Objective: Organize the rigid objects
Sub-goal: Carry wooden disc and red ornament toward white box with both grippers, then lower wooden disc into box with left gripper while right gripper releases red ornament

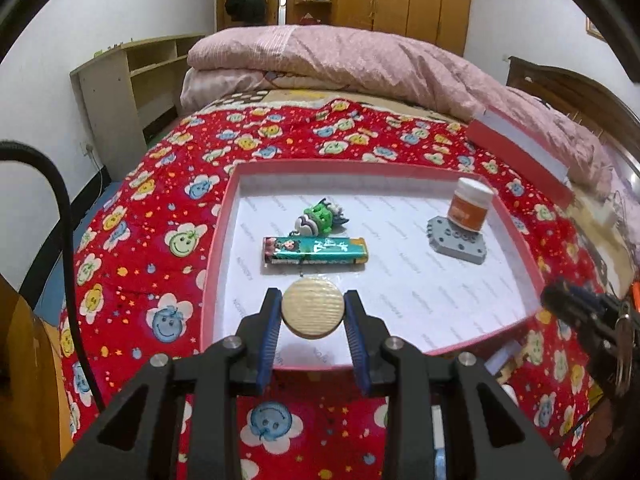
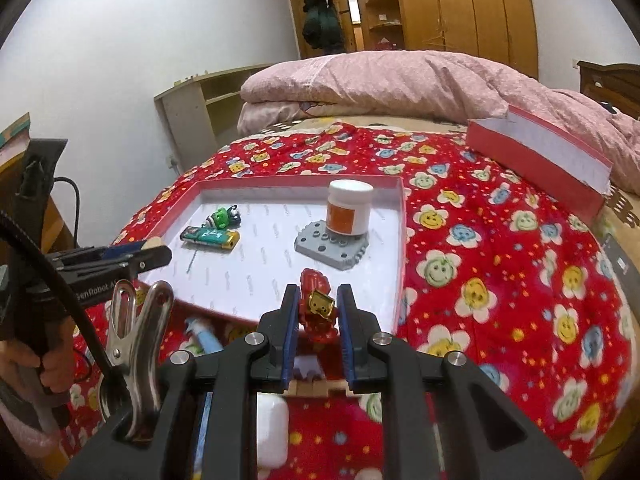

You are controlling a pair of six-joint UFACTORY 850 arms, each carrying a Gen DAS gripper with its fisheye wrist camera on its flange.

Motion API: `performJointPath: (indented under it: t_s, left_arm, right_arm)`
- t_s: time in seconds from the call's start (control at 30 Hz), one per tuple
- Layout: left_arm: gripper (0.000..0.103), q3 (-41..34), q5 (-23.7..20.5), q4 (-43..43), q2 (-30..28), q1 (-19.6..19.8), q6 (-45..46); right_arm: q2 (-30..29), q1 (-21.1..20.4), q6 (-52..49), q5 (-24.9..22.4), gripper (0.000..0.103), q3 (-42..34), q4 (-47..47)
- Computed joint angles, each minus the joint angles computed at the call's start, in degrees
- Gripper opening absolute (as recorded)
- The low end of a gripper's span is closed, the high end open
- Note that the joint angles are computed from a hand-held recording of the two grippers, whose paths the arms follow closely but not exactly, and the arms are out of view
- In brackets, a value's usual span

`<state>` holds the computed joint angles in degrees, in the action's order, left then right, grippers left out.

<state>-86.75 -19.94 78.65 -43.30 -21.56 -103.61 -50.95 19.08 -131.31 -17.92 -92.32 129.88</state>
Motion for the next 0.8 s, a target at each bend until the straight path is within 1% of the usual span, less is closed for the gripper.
performJointPath:
  t_s: [0.1,0.23,0.33,0.43,0.53,0.6,0.67,0.8]
  left_arm:
    - [0.033,-1.31,0.15,-1.02,-1.13,0.20,1.34]
    - [0.033,-3.15,0.08,-4.06,-2.66,0.44,5.20]
    - [0.033,-4.31,0.03,-5.37,-3.70,0.77,6.28]
    - [0.033,-5.36,0.02,-7.41,-4.66,1.16,8.05]
    - [0.033,-6.63,0.00,-10.51,-5.80,1.52,10.79]
    - [0.033,-6.74,-0.45,-9.17,-5.99,1.45,9.82]
    - [0.033,-6.98,-0.86,-8.66,-6.17,1.31,9.84]
    - [0.033,-6.79,-0.03,-7.51,-6.08,1.43,8.90]
  right_arm:
    - [-1.98,0.19,3.48,1.40,0.019,-3.00,-3.87]
    - [-4.80,0.39,10.98,3.70,0.019,-7.30,-11.37]
    - [-6.36,0.28,16.83,4.21,0.019,-9.63,-16.78]
    - [-7.76,0.37,20.31,5.15,0.019,-11.59,-20.57]
    - [-8.83,0.34,23.01,5.68,0.019,-13.08,-23.37]
    - [-9.52,0.27,24.96,5.73,0.019,-13.99,-25.15]
    - [-9.66,0.30,24.46,5.60,0.019,-14.17,-24.84]
    - [-9.84,0.33,24.26,5.15,0.019,-14.34,-24.60]
